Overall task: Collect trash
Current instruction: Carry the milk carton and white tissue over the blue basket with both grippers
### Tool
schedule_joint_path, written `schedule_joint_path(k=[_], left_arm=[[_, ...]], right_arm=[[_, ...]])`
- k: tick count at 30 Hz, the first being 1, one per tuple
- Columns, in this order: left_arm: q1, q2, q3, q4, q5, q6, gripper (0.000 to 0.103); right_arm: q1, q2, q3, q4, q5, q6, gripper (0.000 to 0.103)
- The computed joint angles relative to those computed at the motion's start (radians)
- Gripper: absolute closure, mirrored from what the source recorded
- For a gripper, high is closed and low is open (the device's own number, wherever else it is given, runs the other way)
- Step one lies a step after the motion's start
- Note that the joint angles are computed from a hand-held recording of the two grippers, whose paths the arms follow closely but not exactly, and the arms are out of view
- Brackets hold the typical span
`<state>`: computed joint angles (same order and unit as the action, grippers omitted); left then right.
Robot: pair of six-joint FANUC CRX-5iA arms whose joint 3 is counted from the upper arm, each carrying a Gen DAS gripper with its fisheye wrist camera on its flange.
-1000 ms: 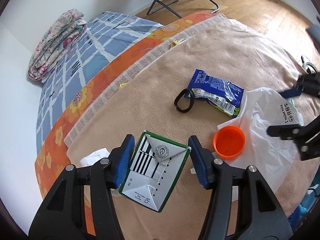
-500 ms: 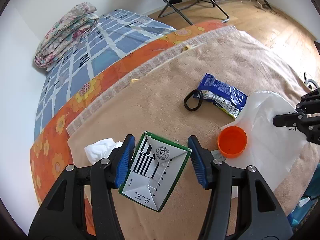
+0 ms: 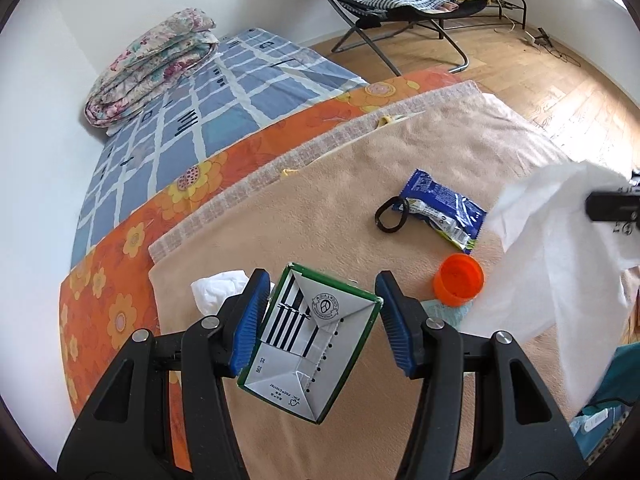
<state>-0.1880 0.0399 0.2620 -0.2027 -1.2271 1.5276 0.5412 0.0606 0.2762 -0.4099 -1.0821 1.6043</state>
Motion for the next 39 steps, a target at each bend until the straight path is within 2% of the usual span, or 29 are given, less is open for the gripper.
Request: schedule_joint_path(k=[5, 12, 18, 23, 27, 30, 39], left_arm=[[-0.009, -0.05, -0.026, 0.016, -0.001, -0.001, 0.047], [-0.018, -0.172, -0.091, 0.043, -0.003, 0.043, 0.047], [-0.04, -0.299, -0.169, 0.061, -0.011, 0.121, 0.047], [-0.094, -0.404, -0.226, 0.037, -0.047, 0.221, 0.047], [-0.187, -0.467, -0.251, -0.026, -0.096, 0.312, 0.047], [-0.299, -0.498, -0.256, -0.097, -0.149, 0.406, 0.047], [-0.508, -0.571, -0.325, -0.18, -0.23, 0.646, 0.047]], right_arm=[[-0.001, -0.046, -0.01, -0.018, 0.015, 0.02, 0.103], [0.012, -0.148, -0.06, -0.033, 0.021, 0.075, 0.103], [0.02, -0.253, -0.117, -0.073, -0.004, 0.127, 0.103], [0.032, -0.35, -0.169, -0.116, -0.036, 0.181, 0.103], [0.049, -0.426, -0.218, -0.155, -0.078, 0.223, 0.103], [0.056, -0.472, -0.253, -0.189, -0.117, 0.242, 0.103], [0.093, -0.553, -0.34, -0.247, -0.219, 0.272, 0.103]])
